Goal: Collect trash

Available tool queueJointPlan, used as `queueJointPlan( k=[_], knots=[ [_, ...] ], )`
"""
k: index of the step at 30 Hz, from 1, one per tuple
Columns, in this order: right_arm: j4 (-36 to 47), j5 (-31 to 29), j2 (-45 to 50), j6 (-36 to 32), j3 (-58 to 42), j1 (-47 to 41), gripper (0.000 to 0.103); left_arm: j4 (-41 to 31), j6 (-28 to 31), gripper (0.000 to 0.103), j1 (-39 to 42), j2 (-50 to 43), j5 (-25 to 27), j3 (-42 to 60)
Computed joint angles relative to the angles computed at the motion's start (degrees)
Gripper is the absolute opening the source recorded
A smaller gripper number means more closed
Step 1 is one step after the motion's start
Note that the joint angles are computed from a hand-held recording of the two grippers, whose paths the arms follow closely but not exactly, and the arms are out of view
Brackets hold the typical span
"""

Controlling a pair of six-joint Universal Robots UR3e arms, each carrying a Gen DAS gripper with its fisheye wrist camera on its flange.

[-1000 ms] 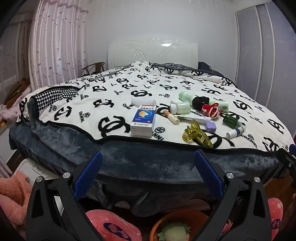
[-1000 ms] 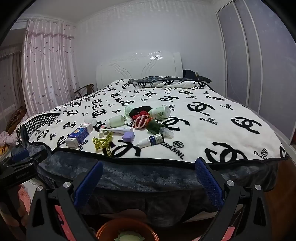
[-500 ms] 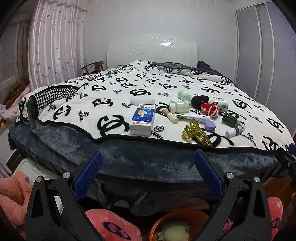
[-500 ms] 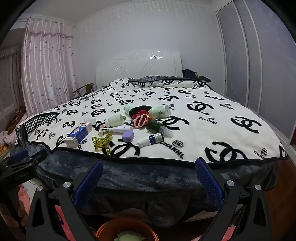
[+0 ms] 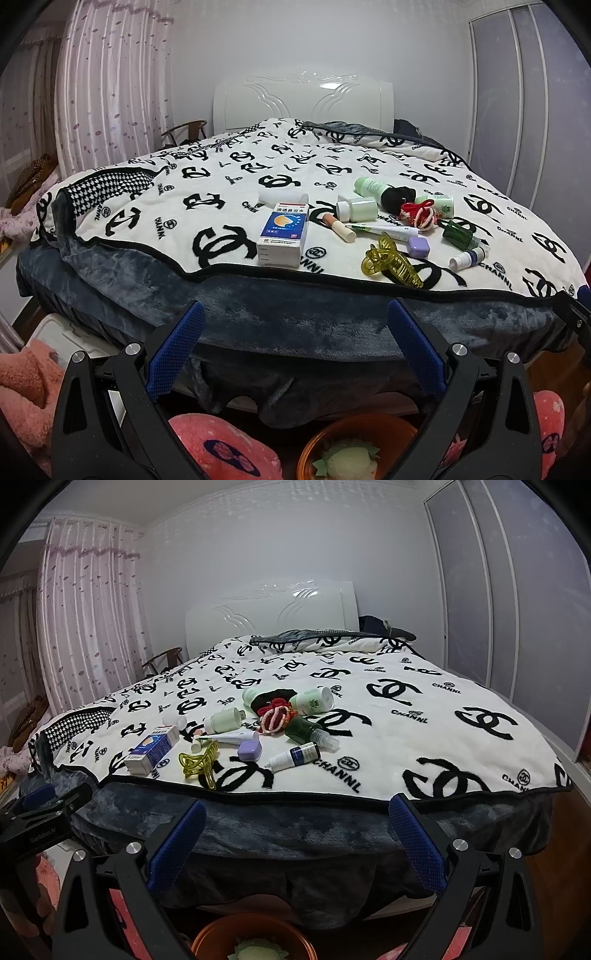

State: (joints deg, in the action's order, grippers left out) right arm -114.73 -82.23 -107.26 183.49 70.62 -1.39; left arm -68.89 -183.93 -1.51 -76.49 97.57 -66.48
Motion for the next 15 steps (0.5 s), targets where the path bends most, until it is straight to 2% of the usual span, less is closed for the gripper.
queueJointPlan(
  k=[15],
  knots=[
    [0.36,0.65,-0.27,0.33,0.45,-0.30,0.098,-1.22,-0.04,0.096,-0.04,0.56,0.28,0.01]
  ],
)
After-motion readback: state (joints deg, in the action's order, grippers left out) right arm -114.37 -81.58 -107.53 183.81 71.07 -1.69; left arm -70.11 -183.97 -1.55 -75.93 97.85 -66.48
